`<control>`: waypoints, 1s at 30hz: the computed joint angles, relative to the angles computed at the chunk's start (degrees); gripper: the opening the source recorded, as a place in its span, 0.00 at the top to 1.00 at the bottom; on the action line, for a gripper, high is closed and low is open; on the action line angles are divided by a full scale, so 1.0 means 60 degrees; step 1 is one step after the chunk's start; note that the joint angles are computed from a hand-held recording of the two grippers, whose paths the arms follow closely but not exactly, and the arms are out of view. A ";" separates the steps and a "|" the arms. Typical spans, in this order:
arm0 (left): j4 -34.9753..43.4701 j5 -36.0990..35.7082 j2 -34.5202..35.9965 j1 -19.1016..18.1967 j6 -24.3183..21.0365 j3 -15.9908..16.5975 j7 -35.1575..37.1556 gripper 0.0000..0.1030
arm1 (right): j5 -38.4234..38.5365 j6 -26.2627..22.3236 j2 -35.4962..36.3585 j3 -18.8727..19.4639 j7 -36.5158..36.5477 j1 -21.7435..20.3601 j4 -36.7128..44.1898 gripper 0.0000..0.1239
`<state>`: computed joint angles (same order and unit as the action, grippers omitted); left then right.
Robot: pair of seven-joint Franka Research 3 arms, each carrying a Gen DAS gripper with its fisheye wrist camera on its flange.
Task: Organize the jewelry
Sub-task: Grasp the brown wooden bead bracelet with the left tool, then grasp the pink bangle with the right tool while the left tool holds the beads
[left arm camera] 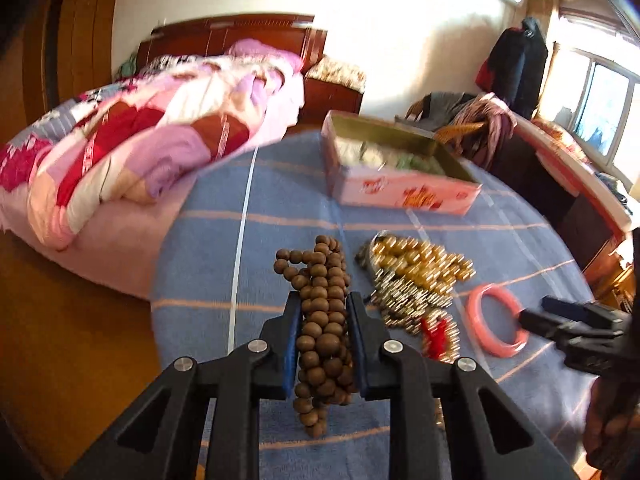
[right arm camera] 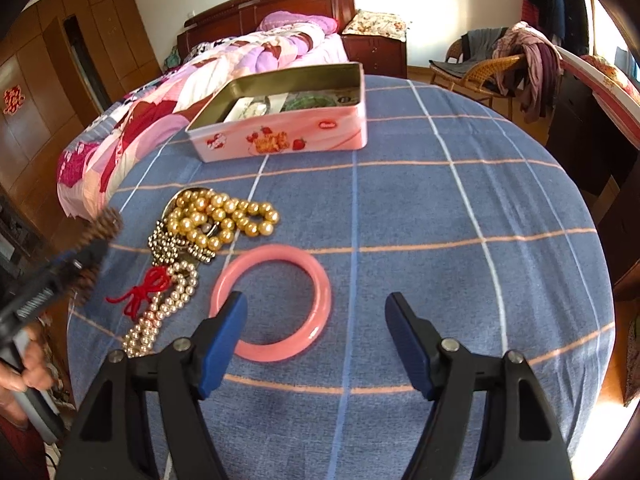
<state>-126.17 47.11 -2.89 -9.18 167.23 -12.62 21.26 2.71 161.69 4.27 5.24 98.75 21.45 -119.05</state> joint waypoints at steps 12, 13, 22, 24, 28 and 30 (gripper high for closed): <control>0.0476 0.0809 -0.0008 0.0010 0.0218 -0.0115 -0.0446 0.79 | -0.1588 -0.1110 0.0860 -0.0152 0.0260 0.0528 0.1133 0.26; 0.0476 0.0746 0.0002 -0.0009 0.0243 -0.0097 -0.0389 0.79 | -0.1806 -0.1154 0.0869 -0.0206 0.0366 0.0591 0.1138 0.26; 0.0517 0.0616 0.0067 -0.0107 0.0156 -0.0063 -0.0310 0.79 | -0.1693 -0.1323 0.0722 -0.0209 0.0261 0.0497 0.1051 0.33; 0.0510 0.0608 0.0076 -0.0128 0.0166 -0.0064 -0.0292 0.79 | -0.1647 -0.1241 0.0707 -0.0216 0.0330 0.0450 0.1020 0.33; 0.0616 0.0795 0.0123 -0.0173 0.0057 -0.0082 -0.0359 0.79 | -0.0966 -0.0768 0.0364 -0.0169 0.0221 0.0223 0.0689 0.33; 0.0680 0.0880 0.0153 -0.0181 0.0098 -0.0065 -0.0443 0.79 | -0.1070 -0.0531 0.0271 -0.0211 0.0425 0.0187 0.0701 0.33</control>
